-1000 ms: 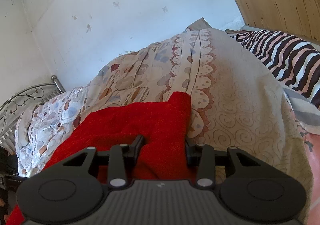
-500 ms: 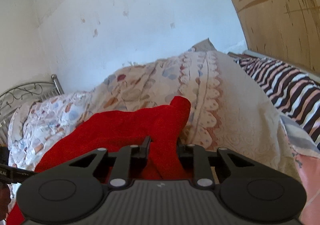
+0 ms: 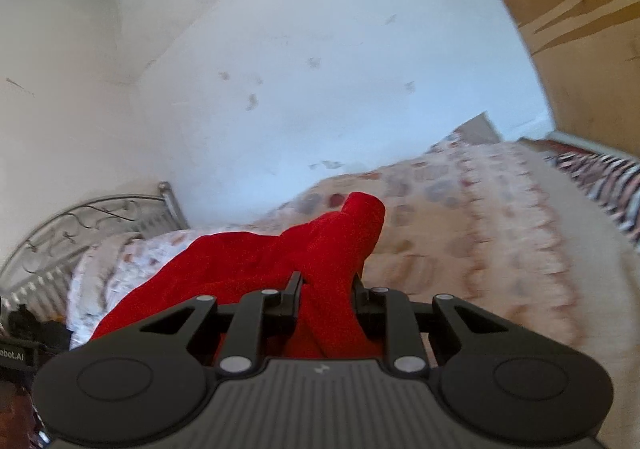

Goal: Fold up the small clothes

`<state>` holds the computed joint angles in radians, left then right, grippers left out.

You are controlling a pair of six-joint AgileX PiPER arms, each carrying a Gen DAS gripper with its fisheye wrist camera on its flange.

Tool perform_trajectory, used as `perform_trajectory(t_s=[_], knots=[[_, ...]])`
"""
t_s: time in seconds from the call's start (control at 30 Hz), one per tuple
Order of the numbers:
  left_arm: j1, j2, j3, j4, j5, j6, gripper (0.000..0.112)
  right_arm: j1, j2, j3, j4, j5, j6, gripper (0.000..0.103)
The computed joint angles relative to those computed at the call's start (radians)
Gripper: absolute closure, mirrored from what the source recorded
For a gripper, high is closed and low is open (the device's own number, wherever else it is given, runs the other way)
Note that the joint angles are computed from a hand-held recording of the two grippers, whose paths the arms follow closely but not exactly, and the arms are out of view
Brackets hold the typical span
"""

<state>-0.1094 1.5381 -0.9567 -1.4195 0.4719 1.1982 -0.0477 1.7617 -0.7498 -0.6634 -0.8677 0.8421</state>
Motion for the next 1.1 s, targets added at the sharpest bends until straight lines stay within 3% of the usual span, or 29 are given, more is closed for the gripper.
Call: perform_trajectory(t_s=[0.2, 0.4, 0.5, 0.6, 0.67, 0.7, 0.73, 0.8, 0.83, 0.93, 1.03, 1.1], knots=[[0.210, -0.020, -0.019, 0.148, 0.065, -0.053, 0.073, 0.223, 0.122, -0.197, 0.102, 0.121, 0.008, 0.080], [0.355, 0.158, -0.091, 0.168, 0.130, 0.009, 0.072, 0.335, 0.313, -0.442, 0.054, 0.307, 0.087, 0.079], [0.398, 0.245, -0.083, 0.068, 0.141, 0.107, 0.067, 0.367, 0.370, -0.508, 0.108, 0.404, 0.013, 0.076], [0.422, 0.258, -0.056, -0.023, 0.169, 0.200, 0.059, 0.364, 0.367, -0.480, 0.122, 0.394, -0.019, 0.067], [0.403, 0.225, -0.028, -0.048, 0.121, 0.246, 0.051, 0.367, 0.351, -0.475, 0.141, 0.427, -0.068, 0.058], [0.393, 0.200, 0.002, -0.075, 0.092, 0.278, 0.046, 0.374, 0.338, -0.466, 0.178, 0.439, -0.114, 0.053], [0.381, 0.173, 0.027, -0.100, 0.063, 0.304, 0.042, 0.385, 0.319, -0.445, 0.227, 0.438, -0.165, 0.040], [0.378, 0.143, 0.066, -0.150, 0.050, 0.352, 0.029, 0.395, 0.284, -0.415, 0.306, 0.421, -0.248, 0.023], [0.378, 0.130, 0.081, -0.159, 0.045, 0.355, 0.028, 0.407, 0.267, -0.404, 0.363, 0.414, -0.305, 0.019], [0.380, 0.076, 0.144, -0.158, 0.048, 0.370, 0.025, 0.445, 0.243, -0.406, 0.448, 0.434, -0.442, 0.010], [0.358, 0.035, 0.205, -0.145, 0.009, 0.403, 0.023, 0.480, 0.256, -0.438, 0.506, 0.517, -0.534, 0.009], [0.340, 0.016, 0.253, -0.213, -0.038, 0.503, 0.023, 0.503, 0.270, -0.449, 0.668, 0.586, -0.690, 0.009]])
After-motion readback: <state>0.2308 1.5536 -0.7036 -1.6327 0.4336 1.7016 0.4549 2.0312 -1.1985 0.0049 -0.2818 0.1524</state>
